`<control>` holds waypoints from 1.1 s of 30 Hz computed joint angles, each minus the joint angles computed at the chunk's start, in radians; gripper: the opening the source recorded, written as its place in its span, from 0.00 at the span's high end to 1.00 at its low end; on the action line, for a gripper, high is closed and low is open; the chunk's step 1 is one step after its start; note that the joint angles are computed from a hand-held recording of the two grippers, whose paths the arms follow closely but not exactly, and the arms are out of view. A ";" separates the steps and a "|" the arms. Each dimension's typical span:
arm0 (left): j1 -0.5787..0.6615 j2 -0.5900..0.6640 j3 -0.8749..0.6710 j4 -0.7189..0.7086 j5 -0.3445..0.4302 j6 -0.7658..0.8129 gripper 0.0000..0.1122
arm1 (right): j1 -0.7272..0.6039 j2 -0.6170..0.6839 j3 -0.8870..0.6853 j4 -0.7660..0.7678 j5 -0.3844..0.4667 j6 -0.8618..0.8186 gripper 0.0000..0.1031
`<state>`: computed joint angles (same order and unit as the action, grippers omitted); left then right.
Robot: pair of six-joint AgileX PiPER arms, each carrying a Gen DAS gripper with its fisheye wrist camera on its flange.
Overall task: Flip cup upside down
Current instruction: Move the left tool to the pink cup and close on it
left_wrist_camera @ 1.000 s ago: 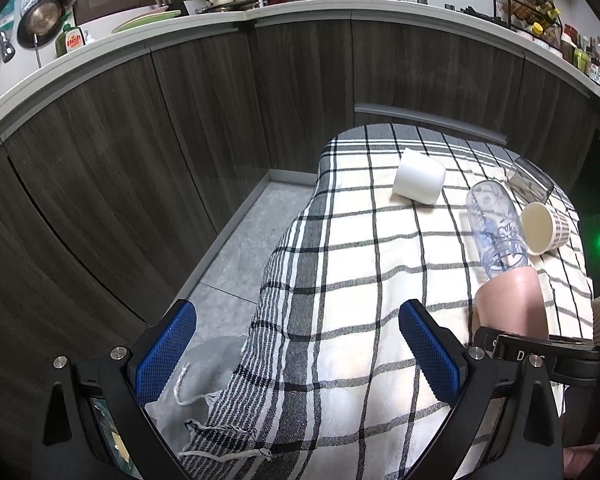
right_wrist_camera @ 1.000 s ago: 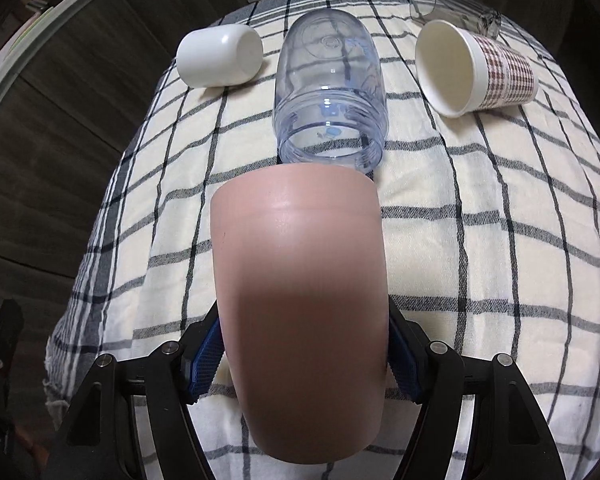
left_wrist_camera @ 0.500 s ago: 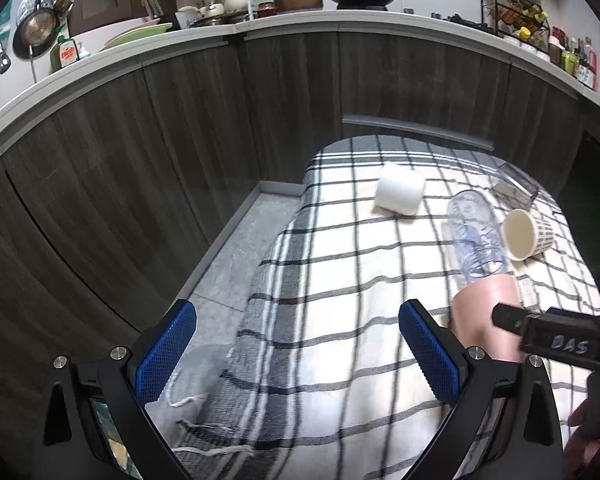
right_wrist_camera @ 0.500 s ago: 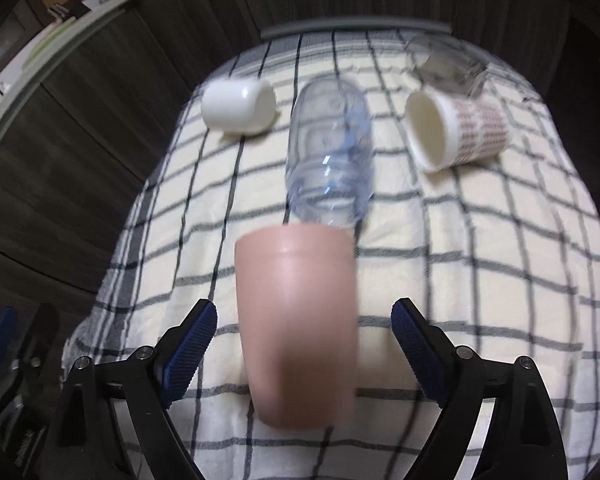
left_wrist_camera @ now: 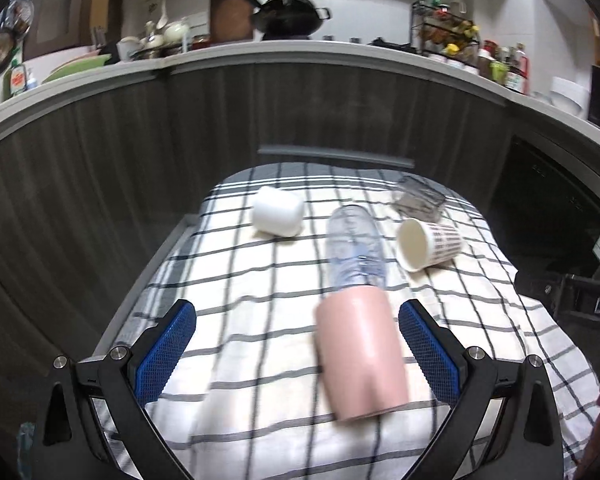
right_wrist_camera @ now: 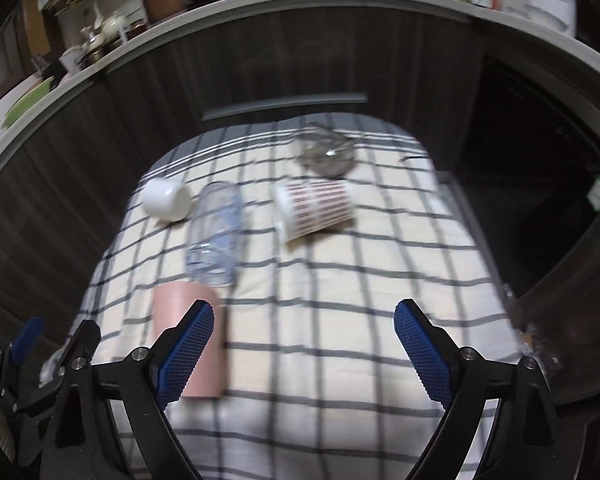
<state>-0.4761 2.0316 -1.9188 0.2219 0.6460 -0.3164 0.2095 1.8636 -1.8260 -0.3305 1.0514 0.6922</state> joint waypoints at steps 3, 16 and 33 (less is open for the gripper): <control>-0.032 0.002 0.043 0.058 -0.053 -0.066 0.08 | -0.028 -0.048 0.079 -0.015 -0.024 0.021 0.11; -0.119 0.059 0.147 0.347 -0.129 -0.358 0.08 | -0.096 -0.118 0.280 -0.061 -0.110 0.111 0.11; -0.151 0.140 0.132 0.398 -0.142 -0.415 0.20 | -0.178 -0.110 0.393 0.038 -0.195 0.110 0.11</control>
